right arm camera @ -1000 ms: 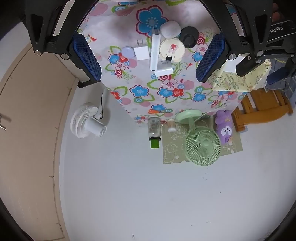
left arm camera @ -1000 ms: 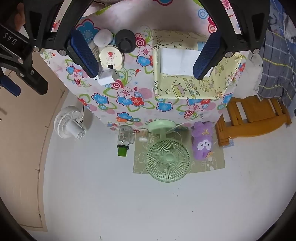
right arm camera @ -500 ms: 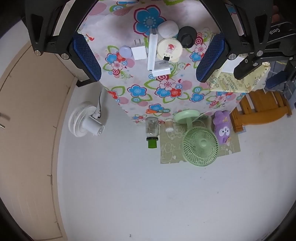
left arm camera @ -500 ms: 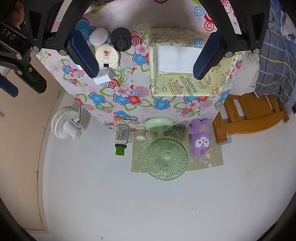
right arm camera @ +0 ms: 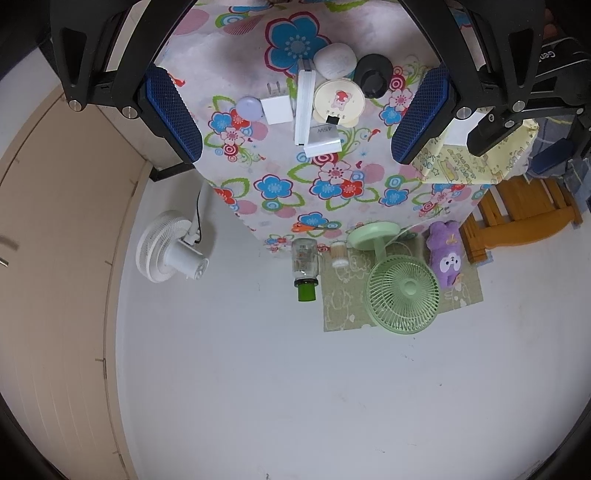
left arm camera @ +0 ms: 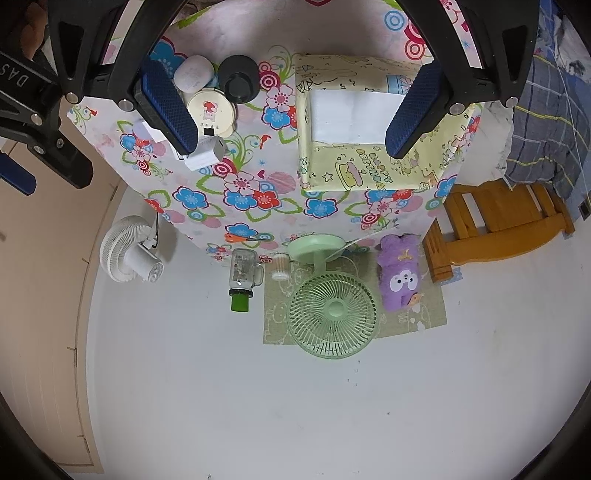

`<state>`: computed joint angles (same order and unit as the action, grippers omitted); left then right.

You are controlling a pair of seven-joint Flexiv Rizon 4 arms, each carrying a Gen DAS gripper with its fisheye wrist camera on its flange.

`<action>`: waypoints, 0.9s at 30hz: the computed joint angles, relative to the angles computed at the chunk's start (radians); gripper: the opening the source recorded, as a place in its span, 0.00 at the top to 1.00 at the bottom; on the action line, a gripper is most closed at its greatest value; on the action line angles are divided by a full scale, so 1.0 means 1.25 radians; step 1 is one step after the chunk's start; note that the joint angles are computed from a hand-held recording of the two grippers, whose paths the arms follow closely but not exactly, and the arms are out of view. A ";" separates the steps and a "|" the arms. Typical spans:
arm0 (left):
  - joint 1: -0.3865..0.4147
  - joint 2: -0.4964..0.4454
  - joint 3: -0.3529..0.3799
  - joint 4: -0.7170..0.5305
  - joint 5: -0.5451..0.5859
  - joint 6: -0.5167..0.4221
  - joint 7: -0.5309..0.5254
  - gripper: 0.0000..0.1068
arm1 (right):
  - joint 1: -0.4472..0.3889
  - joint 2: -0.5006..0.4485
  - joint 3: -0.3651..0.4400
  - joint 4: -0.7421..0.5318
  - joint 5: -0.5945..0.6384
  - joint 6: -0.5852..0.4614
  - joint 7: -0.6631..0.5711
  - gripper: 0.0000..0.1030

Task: Organize rigid objects

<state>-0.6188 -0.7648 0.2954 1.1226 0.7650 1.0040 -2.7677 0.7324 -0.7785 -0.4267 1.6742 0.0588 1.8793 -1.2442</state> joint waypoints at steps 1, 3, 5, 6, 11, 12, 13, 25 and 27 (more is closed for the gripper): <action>-0.002 0.001 0.002 0.002 0.003 0.000 -0.002 0.04 | -0.001 0.001 0.000 -0.001 -0.001 -0.003 0.000 0.00; -0.006 0.001 0.006 0.001 0.010 0.000 -0.010 0.04 | -0.001 0.002 0.001 0.000 -0.003 -0.007 0.001 0.00; -0.005 0.001 0.005 0.000 0.012 0.001 -0.009 0.04 | 0.005 0.001 -0.007 -0.001 -0.002 -0.009 0.003 0.00; -0.005 0.002 0.005 0.003 0.014 0.003 -0.012 0.04 | 0.007 0.000 -0.010 -0.001 -0.001 -0.010 0.005 0.00; -0.003 0.004 0.002 0.005 0.014 0.003 -0.011 0.04 | 0.009 -0.002 -0.016 -0.001 -0.006 -0.017 0.012 0.00; -0.002 0.005 0.000 0.007 0.013 0.004 -0.009 0.04 | 0.011 -0.003 -0.019 -0.001 -0.006 -0.018 0.014 0.00; 0.000 0.004 -0.002 0.005 0.011 0.004 -0.006 0.04 | 0.012 -0.003 -0.022 -0.001 -0.007 -0.019 0.016 0.00; 0.010 0.000 -0.002 0.013 0.002 0.042 -0.003 0.04 | 0.028 -0.007 -0.044 0.003 -0.014 -0.024 0.033 0.00; 0.007 0.000 0.002 0.013 -0.001 0.041 -0.001 0.04 | 0.034 -0.009 -0.051 0.005 -0.012 -0.024 0.034 0.00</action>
<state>-0.6102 -0.7646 0.2975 1.1387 0.7640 1.0550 -2.7686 0.7753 -0.7892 -0.4906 1.6800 0.0438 1.8496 -1.2014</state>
